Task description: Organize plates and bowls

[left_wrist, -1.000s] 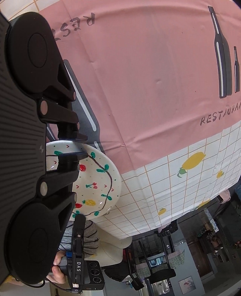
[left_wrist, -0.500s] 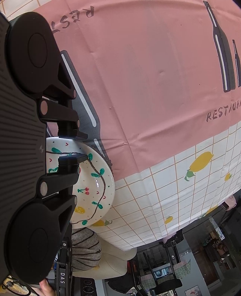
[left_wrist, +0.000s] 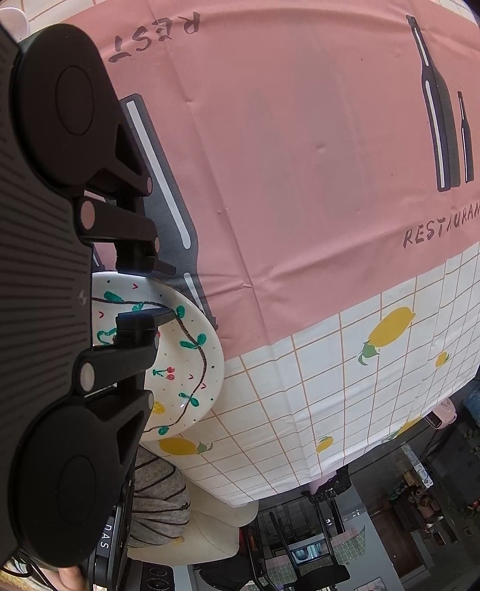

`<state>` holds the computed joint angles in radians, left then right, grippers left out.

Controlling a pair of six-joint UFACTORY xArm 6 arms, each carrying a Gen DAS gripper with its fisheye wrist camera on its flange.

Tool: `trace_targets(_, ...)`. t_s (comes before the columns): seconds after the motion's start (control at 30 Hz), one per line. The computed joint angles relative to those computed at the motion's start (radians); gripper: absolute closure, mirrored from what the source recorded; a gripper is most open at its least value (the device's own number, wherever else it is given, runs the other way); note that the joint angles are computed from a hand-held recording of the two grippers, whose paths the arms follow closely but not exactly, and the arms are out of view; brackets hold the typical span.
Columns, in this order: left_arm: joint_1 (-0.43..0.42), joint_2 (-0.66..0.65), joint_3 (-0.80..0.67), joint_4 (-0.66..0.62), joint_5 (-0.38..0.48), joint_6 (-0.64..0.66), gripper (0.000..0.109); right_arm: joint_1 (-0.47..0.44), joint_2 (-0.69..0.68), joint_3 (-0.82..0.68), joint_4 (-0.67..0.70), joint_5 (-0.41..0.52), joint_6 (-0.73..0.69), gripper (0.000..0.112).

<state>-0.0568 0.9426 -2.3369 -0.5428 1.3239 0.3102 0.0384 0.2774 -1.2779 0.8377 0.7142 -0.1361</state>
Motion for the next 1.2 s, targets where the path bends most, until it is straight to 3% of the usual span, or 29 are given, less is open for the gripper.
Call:
trace_targets(0.67, 0.008, -0.052, 0.069, -0.031, -0.025, 0.048, 0.089, 0.051, -0.021, 0.043, -0.152, -0.125, 0.109, 0.106)
trace_targets(0.8, 0.002, -0.065, 0.088, -0.021, -0.039, 0.056, 0.089, 0.079, -0.041, 0.073, -0.291, -0.184, 0.207, 0.105)
trace_targets(0.87, 0.002, -0.06, 0.085, -0.023, -0.037, 0.052, 0.089, 0.089, -0.054, 0.088, -0.287, -0.219, 0.178, 0.106)
trace_targets(0.97, 0.001, -0.067, 0.094, -0.012, -0.044, 0.051, 0.089, 0.088, -0.045, 0.065, -0.287, -0.189, 0.178, 0.106)
trace_targets(1.13, -0.004, -0.175, 0.255, -0.008, -0.189, 0.086, 0.089, 0.103, -0.071, 0.104, -0.452, -0.257, 0.291, 0.104)
trace_targets(1.2, -0.002, -0.221, 0.308, -0.019, -0.245, 0.112, 0.089, 0.108, -0.091, 0.13, -0.451, -0.283, 0.288, 0.104)
